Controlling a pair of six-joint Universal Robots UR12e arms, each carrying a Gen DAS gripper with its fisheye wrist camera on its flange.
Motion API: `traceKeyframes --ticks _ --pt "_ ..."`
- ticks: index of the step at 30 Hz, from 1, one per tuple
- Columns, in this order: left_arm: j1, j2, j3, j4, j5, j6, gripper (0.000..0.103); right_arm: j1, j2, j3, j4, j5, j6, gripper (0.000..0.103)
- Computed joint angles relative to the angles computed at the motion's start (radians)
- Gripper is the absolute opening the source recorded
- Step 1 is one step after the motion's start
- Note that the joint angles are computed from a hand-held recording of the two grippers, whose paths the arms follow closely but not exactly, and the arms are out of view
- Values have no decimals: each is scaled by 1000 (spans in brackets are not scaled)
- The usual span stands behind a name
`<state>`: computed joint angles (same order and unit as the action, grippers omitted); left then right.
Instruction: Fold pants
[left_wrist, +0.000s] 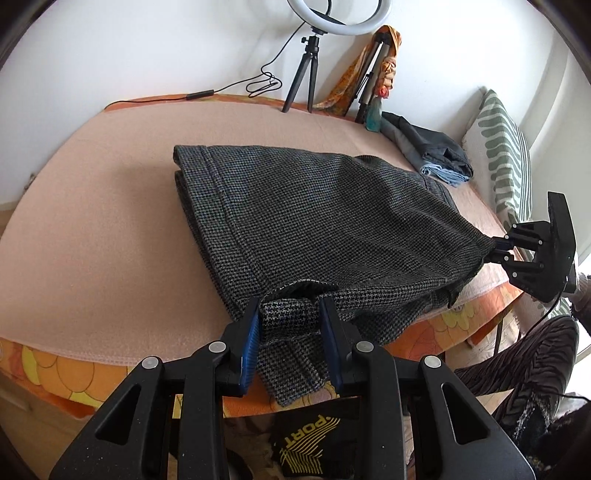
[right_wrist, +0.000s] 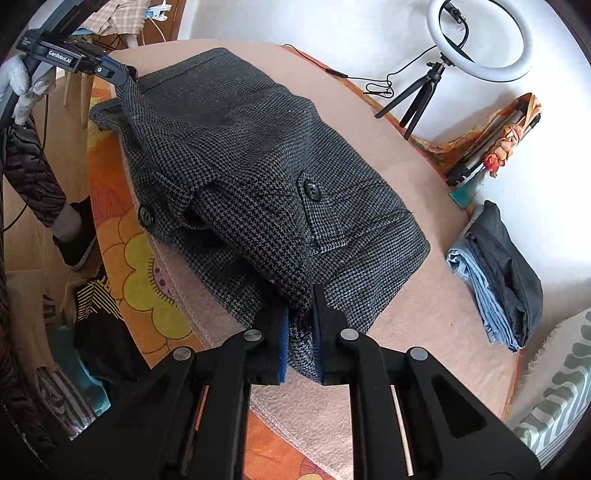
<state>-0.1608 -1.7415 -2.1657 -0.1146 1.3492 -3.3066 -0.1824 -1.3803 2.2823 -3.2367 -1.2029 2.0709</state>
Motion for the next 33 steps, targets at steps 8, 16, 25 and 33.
traceKeyframes --ticks 8,16,25,33 --pt "4 31 -10 -68 -25 38 31 -1 9 -12 43 -4 -25 12" --pt "16 81 -26 -127 -41 63 33 -22 -20 -19 133 16 -42 27" --pt "56 48 19 30 -20 -78 59 -139 -46 -98 295 344 215 86" --pt "101 -66 121 52 -78 -288 69 -142 113 -289 376 376 732 87"
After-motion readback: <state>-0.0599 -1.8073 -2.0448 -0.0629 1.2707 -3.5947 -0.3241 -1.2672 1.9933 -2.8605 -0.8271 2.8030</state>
